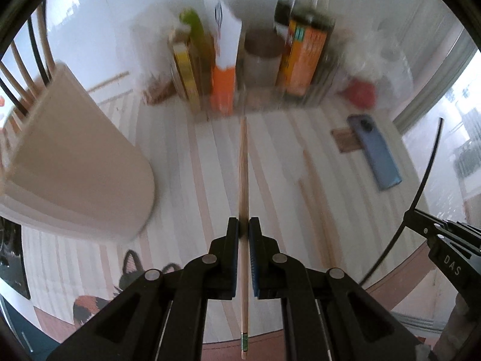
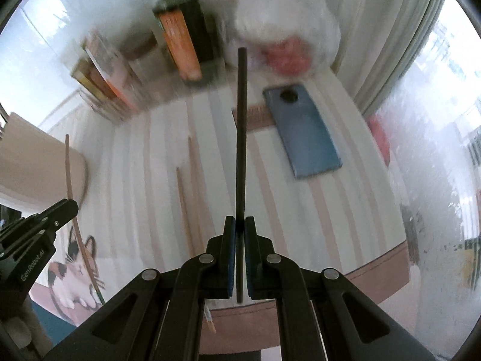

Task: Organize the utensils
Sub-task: 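Lift both chopsticks and carry them toward the beige holder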

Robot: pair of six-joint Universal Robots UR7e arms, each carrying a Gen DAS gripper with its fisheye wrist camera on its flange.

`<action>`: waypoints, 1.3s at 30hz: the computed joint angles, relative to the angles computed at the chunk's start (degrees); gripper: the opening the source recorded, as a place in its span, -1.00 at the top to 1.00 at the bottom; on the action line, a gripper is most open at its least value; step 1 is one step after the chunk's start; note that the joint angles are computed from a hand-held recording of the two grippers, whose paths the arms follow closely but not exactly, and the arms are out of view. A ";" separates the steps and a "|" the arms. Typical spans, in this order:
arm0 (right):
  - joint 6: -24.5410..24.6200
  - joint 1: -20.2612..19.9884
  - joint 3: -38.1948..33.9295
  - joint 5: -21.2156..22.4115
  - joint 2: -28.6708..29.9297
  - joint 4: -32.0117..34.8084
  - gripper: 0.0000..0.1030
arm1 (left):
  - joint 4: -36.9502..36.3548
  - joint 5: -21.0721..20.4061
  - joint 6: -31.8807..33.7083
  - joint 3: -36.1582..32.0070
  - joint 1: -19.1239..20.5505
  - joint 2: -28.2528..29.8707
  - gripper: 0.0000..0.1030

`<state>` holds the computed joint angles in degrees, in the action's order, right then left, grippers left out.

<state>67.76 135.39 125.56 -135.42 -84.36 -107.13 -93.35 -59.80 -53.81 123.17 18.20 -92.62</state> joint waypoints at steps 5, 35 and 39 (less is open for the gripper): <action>-0.07 1.83 -1.17 -4.35 -0.42 0.27 0.89 | 0.22 3.32 0.04 -1.93 -1.30 -0.72 0.92; -36.66 7.08 -21.75 -3.27 16.71 -38.89 0.89 | 1.96 26.02 3.11 -26.13 -1.07 -1.05 0.92; -38.21 6.16 -25.04 1.29 21.07 -42.19 0.89 | 3.21 28.66 1.69 -26.80 1.32 -1.18 0.92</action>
<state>29.55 141.55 100.52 -134.13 -63.29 -149.31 -90.14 -31.14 -52.12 96.38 19.52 -93.81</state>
